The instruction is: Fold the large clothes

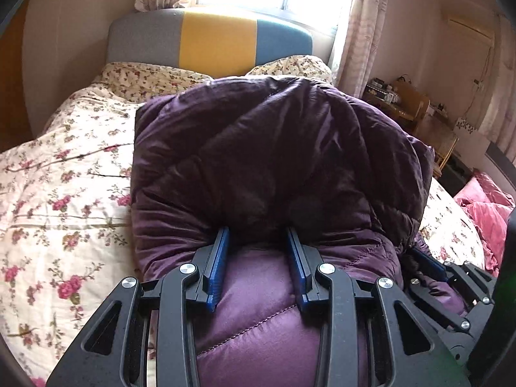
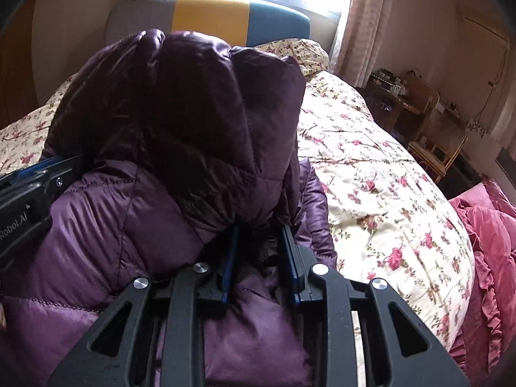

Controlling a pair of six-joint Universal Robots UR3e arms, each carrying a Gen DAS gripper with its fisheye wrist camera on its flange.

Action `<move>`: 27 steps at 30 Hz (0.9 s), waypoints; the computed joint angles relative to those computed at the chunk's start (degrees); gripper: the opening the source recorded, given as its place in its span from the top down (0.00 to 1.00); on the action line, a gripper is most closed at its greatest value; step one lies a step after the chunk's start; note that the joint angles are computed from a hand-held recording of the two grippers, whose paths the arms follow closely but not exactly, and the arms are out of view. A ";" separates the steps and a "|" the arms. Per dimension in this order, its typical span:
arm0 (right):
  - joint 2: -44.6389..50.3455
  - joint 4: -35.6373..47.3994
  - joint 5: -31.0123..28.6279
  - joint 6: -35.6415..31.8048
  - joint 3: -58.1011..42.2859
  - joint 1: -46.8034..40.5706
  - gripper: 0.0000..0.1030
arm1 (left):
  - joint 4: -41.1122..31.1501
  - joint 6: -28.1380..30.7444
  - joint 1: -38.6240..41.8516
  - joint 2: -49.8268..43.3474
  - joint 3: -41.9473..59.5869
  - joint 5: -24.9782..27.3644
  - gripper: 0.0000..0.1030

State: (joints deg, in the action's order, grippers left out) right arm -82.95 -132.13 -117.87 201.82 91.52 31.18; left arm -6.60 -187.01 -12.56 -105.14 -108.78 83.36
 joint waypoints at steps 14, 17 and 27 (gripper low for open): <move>0.85 4.39 -6.10 -0.70 -9.60 3.45 0.61 | -4.29 -0.01 1.83 4.52 1.66 -0.07 0.50; 2.25 4.88 -6.60 -0.87 -12.75 3.98 0.61 | -4.24 0.21 2.78 5.34 1.47 -0.39 0.50; 10.93 6.42 -3.89 -2.16 -26.20 1.21 0.61 | -5.57 -0.36 5.20 4.43 4.42 -0.79 0.50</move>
